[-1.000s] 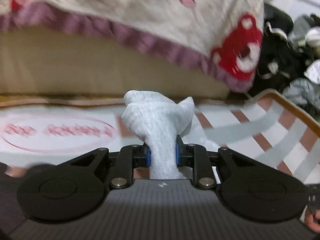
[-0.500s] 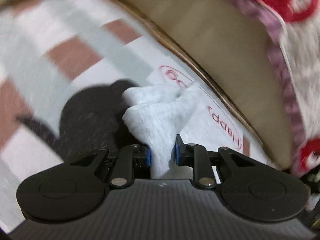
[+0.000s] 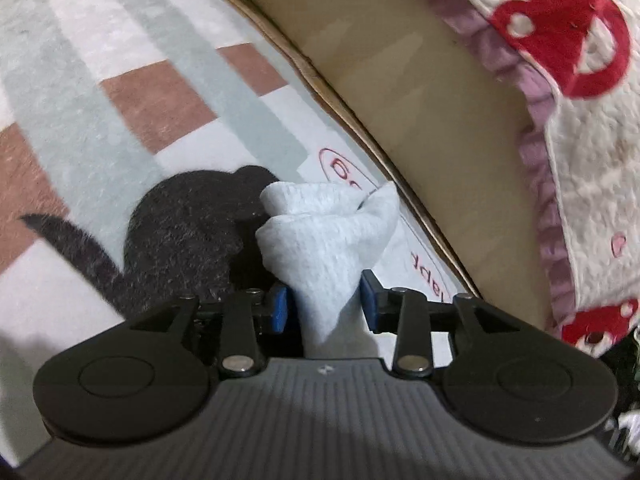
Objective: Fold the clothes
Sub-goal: 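Grasp the folded grey shirt ends with both grippers and lift it, then carry the held shirt with both grippers toward the stack of folded clothes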
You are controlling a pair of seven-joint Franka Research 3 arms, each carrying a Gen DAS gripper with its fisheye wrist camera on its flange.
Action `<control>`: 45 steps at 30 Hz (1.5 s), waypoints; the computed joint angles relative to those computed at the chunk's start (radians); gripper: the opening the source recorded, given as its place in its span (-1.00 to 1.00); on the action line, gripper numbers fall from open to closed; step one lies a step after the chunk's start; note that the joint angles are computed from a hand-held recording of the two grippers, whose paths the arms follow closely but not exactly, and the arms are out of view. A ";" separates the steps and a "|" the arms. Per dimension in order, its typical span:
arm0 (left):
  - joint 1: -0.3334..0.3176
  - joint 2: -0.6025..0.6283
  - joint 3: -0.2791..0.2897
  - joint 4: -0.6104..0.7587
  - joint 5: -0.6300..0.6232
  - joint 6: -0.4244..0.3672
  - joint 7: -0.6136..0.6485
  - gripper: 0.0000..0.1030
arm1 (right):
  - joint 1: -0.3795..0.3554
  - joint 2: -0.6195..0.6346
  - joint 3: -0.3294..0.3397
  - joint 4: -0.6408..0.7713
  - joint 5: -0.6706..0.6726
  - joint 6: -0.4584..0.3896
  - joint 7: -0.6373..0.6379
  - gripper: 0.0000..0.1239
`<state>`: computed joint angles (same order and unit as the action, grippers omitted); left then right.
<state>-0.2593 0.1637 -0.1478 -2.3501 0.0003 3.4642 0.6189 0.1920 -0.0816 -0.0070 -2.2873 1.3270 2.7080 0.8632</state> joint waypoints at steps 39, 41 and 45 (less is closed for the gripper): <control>0.196 -0.450 -0.119 0.161 1.161 -0.689 -1.035 -0.61 | -0.042 0.242 0.068 0.587 -0.018 -0.501 -0.209 -0.59; 0.232 -0.474 -0.136 0.143 1.211 -0.695 -1.074 -0.61 | -0.036 0.284 0.086 0.658 -0.049 -0.495 -0.210 -0.59; 0.271 -0.546 -0.144 0.079 1.242 -0.710 -1.157 -0.61 | -0.025 0.349 0.125 0.783 -0.117 -0.502 -0.209 -0.59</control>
<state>0.0121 -0.3824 -0.2921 -2.2707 1.2426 2.7544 -0.5381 0.1670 0.2677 0.1175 -1.5039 1.2103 2.2059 0.6543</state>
